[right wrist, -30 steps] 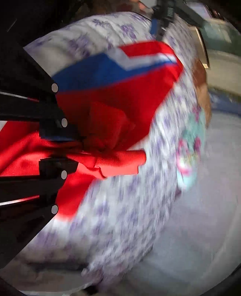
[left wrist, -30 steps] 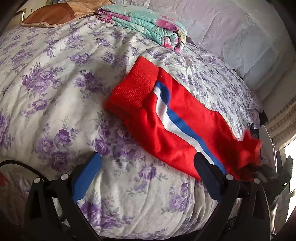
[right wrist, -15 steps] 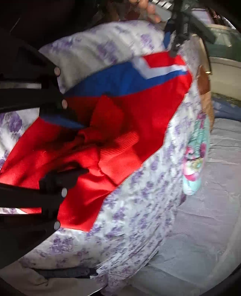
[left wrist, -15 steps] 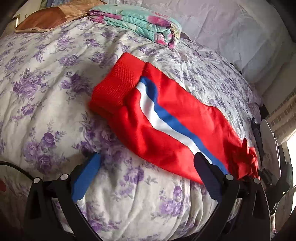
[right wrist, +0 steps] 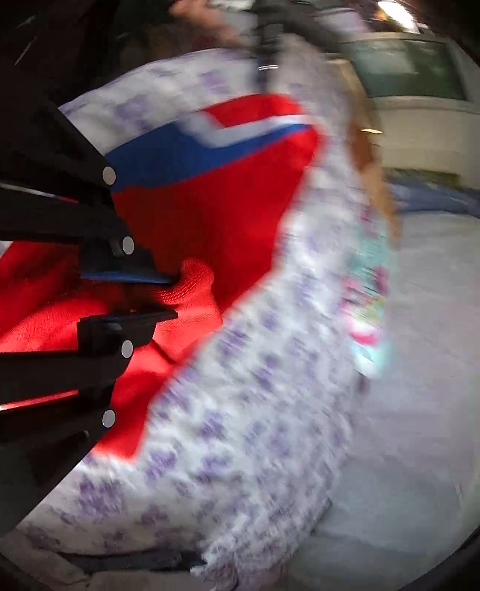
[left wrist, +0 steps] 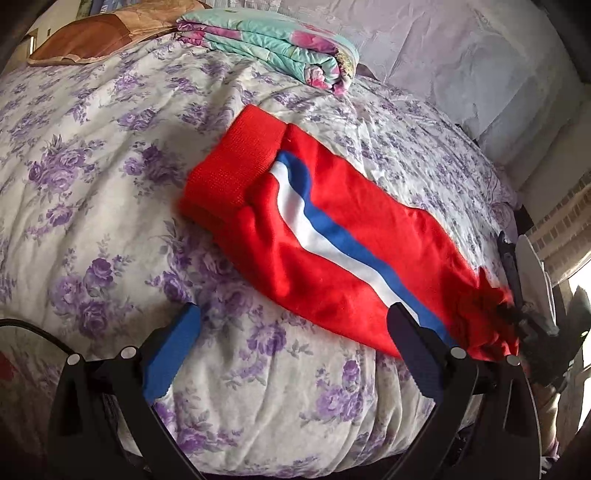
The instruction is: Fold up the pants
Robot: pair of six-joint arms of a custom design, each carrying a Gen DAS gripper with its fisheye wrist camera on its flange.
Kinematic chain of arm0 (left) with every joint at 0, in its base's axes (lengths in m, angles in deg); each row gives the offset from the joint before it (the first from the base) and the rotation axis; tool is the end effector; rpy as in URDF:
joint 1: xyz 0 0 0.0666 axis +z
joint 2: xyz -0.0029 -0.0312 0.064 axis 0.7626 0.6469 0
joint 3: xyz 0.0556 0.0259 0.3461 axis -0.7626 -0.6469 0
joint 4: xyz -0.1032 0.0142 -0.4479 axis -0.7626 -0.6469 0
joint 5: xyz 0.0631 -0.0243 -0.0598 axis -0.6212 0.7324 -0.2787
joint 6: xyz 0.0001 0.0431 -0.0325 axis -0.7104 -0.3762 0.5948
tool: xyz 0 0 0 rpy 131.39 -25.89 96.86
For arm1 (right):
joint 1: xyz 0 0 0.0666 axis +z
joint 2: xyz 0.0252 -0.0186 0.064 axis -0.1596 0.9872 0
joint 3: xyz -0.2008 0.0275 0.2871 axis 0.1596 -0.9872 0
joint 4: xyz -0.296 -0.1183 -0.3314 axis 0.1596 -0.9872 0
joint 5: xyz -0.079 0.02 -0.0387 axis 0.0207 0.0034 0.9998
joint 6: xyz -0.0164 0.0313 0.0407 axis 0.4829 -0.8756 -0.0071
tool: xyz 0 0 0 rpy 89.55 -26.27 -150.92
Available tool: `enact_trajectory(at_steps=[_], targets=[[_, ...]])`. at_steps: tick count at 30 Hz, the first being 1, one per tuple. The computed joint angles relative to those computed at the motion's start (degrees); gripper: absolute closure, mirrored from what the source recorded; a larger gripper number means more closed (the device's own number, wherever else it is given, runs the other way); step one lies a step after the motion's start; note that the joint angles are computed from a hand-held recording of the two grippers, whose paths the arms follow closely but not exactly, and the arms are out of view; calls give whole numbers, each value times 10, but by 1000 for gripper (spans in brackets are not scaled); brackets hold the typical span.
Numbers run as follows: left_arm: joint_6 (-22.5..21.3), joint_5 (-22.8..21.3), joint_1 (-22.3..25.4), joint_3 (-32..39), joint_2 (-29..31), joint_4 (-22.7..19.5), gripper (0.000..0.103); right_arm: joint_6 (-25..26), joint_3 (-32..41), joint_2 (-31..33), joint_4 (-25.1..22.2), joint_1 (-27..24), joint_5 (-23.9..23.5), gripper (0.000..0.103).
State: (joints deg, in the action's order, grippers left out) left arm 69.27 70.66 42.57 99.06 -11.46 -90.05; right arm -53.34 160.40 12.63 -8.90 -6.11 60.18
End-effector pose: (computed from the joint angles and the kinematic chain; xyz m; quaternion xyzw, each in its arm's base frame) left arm 0.4746 -0.0713 0.4709 -0.0216 0.9375 -0.2153 0.2724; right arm 0.4150 0.0281 0.4940 -0.1511 0.8993 0.0508 0.4073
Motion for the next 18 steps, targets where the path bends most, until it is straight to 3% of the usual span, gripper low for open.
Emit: enact_trajectory(at_steps=[2,4,6,8,10,14,18], targets=[[2,1,3,-1,-1,0,5,8,-5,-21,26,0,-33,89],[4,2,4,-1,1,1,5,51,-7,-19,9,22,-58,89],[8,2,4,0,1,2,5,119,-19,-2,-24,65,0,89],[8,4,4,-1,-1,2,5,162,-43,-1,-12,86,56,88],[4,4,5,-2,-3,0,5,175,-53,-11,-1,91,71,87],[7,7,10,-3,-5,-2,5,207,-72,-41,32,106,131,51],[11,7,12,-7,-8,3,5,206,-71,-25,10,97,133,50]])
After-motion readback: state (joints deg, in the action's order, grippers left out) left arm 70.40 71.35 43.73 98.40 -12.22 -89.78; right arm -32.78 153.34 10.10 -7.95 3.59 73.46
